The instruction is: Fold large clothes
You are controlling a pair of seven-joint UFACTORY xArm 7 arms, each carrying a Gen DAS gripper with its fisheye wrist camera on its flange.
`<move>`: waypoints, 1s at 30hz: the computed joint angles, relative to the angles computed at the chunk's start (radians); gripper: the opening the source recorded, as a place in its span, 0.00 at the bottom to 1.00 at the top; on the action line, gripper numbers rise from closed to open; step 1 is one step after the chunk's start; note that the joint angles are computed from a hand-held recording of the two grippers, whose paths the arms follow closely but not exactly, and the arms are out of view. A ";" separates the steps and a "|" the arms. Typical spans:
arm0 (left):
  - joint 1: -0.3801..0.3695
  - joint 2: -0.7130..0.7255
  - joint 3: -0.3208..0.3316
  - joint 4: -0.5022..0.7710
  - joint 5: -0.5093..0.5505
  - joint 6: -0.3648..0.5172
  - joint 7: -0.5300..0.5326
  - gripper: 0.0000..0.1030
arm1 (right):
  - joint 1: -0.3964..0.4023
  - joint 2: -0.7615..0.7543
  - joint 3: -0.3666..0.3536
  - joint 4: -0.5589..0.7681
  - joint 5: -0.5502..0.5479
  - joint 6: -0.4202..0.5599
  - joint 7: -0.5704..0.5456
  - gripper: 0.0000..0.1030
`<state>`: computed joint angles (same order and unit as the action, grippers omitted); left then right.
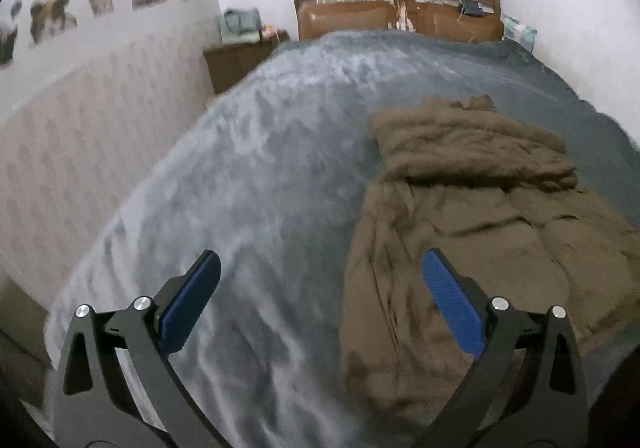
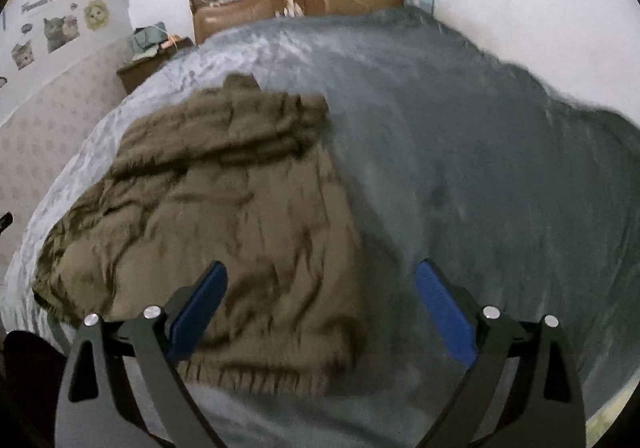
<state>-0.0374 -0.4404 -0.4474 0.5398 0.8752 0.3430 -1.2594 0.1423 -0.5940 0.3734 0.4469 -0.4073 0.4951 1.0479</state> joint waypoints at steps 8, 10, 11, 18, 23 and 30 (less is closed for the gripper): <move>-0.120 0.013 0.078 -0.068 -0.131 0.071 0.234 0.97 | 0.134 0.027 -0.125 -0.024 0.180 0.065 -0.200 0.93; -0.129 0.022 0.093 -0.068 -0.162 0.066 0.273 0.97 | 0.145 0.038 -0.155 -0.036 0.227 0.038 -0.231 0.93; -0.131 0.029 0.095 -0.066 -0.173 0.061 0.288 0.97 | 0.145 0.044 -0.155 -0.037 0.242 0.033 -0.237 0.93; -0.205 0.157 0.147 0.011 -0.330 0.067 0.452 0.97 | 0.170 0.143 -0.217 -0.009 0.378 0.026 -0.341 0.86; -0.317 0.314 0.241 0.109 -0.605 0.146 0.797 0.97 | 0.206 0.242 -0.252 0.045 0.488 0.054 -0.478 0.66; -0.331 0.337 0.257 0.094 -0.760 0.049 0.967 0.24 | 0.211 0.290 -0.230 0.081 0.540 0.064 -0.584 0.22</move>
<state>-0.3680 -0.1032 -0.1904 0.6339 0.1153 0.3924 -0.2922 0.3532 -0.3042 0.1439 0.5281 0.1322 0.5592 0.4636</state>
